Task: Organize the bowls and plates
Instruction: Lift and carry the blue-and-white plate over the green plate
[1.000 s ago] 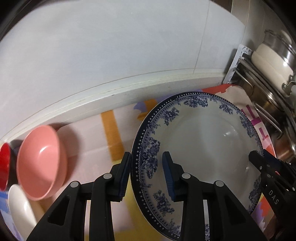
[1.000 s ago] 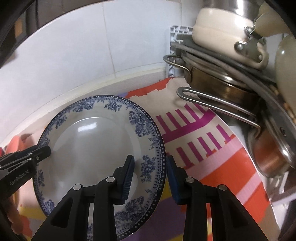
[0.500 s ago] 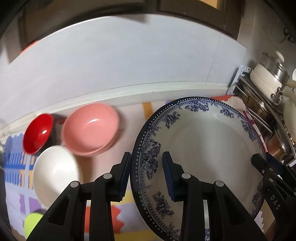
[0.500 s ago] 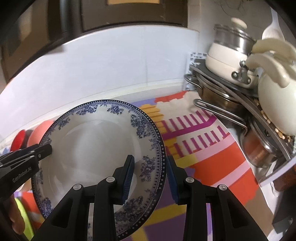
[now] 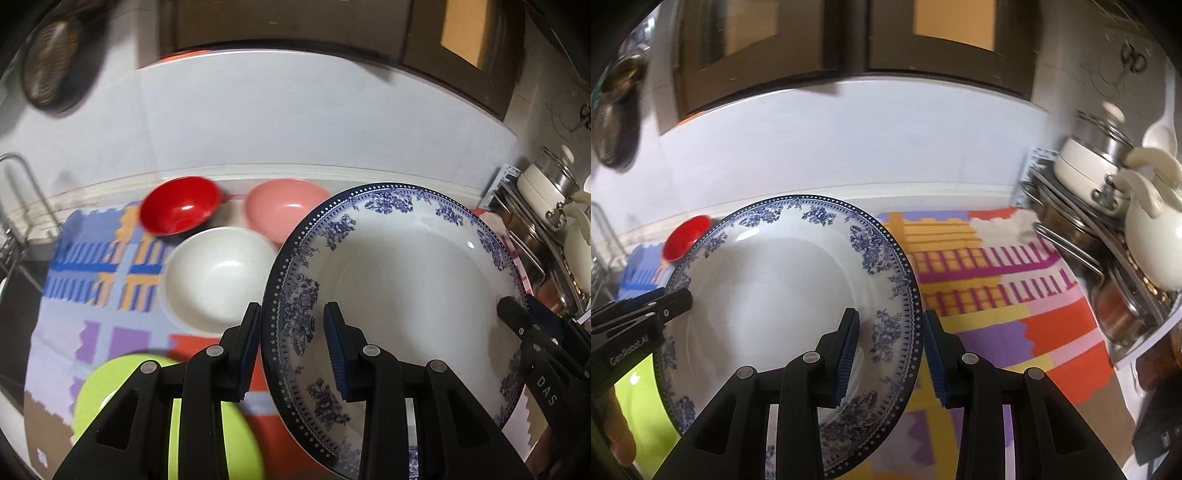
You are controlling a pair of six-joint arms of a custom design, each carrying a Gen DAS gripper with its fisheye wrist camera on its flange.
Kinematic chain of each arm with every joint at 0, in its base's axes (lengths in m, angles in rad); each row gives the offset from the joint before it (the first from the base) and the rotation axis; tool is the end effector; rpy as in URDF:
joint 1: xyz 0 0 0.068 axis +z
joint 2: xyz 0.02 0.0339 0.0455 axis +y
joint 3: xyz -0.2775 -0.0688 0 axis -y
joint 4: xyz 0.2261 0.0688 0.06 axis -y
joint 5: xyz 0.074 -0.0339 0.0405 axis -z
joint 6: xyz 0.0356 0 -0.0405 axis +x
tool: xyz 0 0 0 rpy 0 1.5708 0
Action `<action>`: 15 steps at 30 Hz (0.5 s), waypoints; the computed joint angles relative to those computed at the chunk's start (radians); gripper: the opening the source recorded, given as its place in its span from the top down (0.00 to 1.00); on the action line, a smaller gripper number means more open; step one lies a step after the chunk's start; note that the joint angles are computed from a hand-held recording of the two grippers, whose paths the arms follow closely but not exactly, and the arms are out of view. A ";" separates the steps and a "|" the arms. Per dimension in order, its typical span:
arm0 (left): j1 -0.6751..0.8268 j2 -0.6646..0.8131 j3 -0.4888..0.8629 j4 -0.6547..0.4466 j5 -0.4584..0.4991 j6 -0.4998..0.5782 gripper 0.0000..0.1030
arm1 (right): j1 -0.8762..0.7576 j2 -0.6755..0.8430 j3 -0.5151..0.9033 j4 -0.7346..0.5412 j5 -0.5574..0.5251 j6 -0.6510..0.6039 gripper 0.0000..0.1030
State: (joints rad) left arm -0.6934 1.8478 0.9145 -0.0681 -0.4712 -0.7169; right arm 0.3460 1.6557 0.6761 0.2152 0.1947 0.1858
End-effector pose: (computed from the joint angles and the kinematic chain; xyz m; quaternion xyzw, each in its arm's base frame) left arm 0.2685 -0.2021 0.1454 -0.0765 0.9324 -0.0064 0.3532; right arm 0.2827 0.0946 0.1603 -0.0352 0.9156 0.0164 0.4003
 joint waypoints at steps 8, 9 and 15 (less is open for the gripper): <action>0.018 -0.201 -0.214 -0.029 -0.051 -0.096 0.67 | 0.182 -0.018 0.012 -0.029 0.051 0.045 0.65; 0.020 -0.225 -0.238 -0.034 -0.055 -0.106 0.67 | 0.204 -0.016 0.016 -0.032 0.057 0.049 0.65; 0.034 -0.359 -0.345 -0.100 -0.080 -0.180 0.67 | 0.314 0.001 0.050 -0.054 0.077 0.070 0.65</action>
State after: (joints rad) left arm -0.6589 1.4886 0.5692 -0.1680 -0.5517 -0.8967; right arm 0.6597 1.6568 0.7257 0.1609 0.2721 0.2559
